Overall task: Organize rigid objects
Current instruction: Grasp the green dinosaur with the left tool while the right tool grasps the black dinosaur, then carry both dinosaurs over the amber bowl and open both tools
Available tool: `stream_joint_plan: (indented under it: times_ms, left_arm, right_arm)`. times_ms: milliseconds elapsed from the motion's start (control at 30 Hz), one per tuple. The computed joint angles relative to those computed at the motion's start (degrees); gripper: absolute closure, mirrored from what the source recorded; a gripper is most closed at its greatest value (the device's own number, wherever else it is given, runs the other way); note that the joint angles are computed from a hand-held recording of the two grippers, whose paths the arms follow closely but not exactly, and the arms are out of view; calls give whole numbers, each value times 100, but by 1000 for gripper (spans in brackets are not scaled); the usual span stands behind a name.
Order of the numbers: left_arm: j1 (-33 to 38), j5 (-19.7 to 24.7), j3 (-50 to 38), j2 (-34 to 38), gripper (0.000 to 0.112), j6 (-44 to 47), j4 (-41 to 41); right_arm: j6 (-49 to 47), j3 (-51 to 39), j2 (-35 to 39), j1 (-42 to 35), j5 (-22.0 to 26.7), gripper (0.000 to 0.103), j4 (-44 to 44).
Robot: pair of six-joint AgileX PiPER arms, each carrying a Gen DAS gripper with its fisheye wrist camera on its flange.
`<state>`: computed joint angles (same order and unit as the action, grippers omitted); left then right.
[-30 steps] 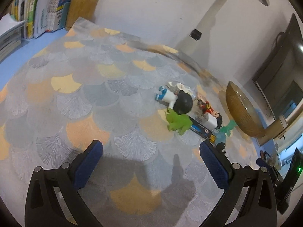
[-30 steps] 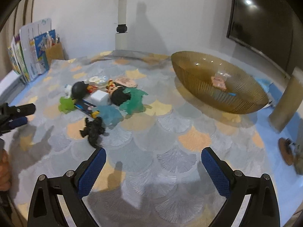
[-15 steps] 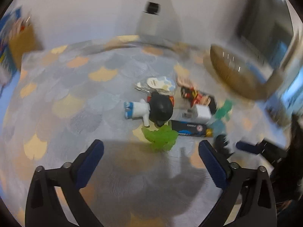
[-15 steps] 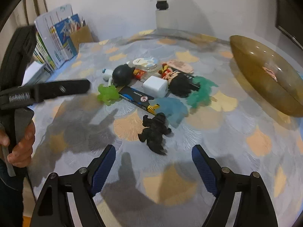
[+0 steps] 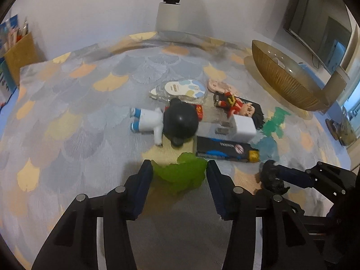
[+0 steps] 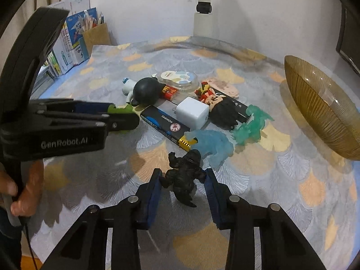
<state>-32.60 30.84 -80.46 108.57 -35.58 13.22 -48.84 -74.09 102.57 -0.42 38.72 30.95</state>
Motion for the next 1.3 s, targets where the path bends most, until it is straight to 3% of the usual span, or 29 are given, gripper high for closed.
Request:
stream_joint_plan:
  times_ms: [167,300,367,533,700,833,967,1133,1300]
  left_arm:
    - [-288,-521,755,-524,66,-518,119]
    - [-678,-679,1197,-773,66,-1193,476]
    - [-824,-638,1301,-826,66,-1365,458]
    - [-1274,-731,1709,-1116,66,-2604,1394]
    - [-1677,-381,1797,-1138,66,-3563,2166]
    - [-1759,-488,1997,-1222,66,-4050,2503]
    - [-1880,-323,1954,-1189,66,-4260,2676]
    - [-2034,-39,1826,-1083,66,-4465,2924]
    - [-2216,179,1944,-1243,66,-5555,3816]
  right_arm:
    - [-852,305,-338,-552,617,66,887]
    - [-1431,783,-849,-899,718,66,1167]
    - [-1616,966,-1066,-1049,747,66,1244]
    - [-2063,1390,-1378,-1409,818,66,1331]
    - [-2106,1471,-1056,-1769,1092,65,1375]
    - [-2108,1342,-871,-2011,1471,62,1565]
    - [-2160,1747,-1189,-1829,940,62,1579]
    - [-2328,2404,-1708,-1369,-190,65,1501]
    - [-2765,2577,-1884,-1426,-110,67,1764]
